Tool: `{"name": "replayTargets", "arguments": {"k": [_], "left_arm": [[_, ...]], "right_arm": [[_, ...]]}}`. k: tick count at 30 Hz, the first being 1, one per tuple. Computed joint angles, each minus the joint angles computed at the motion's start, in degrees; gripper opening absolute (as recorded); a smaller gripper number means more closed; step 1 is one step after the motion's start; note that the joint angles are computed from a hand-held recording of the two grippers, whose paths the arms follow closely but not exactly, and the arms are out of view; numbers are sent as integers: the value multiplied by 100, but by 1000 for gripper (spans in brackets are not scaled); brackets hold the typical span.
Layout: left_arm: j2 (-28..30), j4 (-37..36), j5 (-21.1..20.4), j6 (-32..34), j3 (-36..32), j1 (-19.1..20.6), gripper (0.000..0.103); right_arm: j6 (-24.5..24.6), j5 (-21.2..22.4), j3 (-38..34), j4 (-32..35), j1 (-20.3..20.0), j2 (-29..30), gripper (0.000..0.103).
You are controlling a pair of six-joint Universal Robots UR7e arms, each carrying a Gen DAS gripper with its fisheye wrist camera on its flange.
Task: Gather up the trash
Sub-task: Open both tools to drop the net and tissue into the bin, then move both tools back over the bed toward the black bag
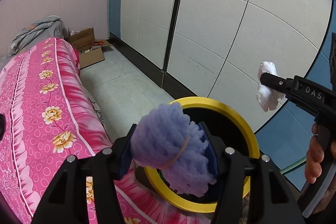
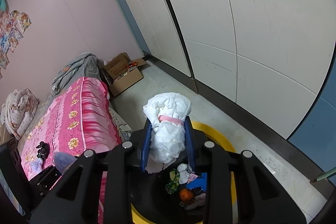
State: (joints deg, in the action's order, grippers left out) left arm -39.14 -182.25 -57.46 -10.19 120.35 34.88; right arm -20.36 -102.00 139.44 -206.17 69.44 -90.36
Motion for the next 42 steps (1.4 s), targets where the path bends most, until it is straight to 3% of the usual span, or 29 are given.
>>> {"name": "replayTargets", "arguments": {"k": [6, 10, 14, 22, 28, 34, 42], "left_arm": [[-1, -60, -56, 30, 14, -31, 54], [-11, -34, -30, -45, 25, -34, 60], [-62, -25, -109, -151, 57, -8, 70], [-260, -138, 196, -355, 236, -65, 88], [-617, -216, 556, -436, 434, -2, 90], [-1098, -255, 914, -479, 709, 89, 92], [-1801, -248, 1435, -488, 1104, 291, 92]], "right_arm": [[-54, -98, 81, -148, 45, -73, 28], [17, -133, 100, -150, 30, -66, 31], [129, -88, 163, -195, -29, -117, 44], [219, -75, 266, -329, -38, -201, 57], [234, 16, 262, -199, 133, -223, 60], [221, -89, 103, -85, 619, 18, 62], [21, -445, -261, -130, 1558, 680, 66]]}}
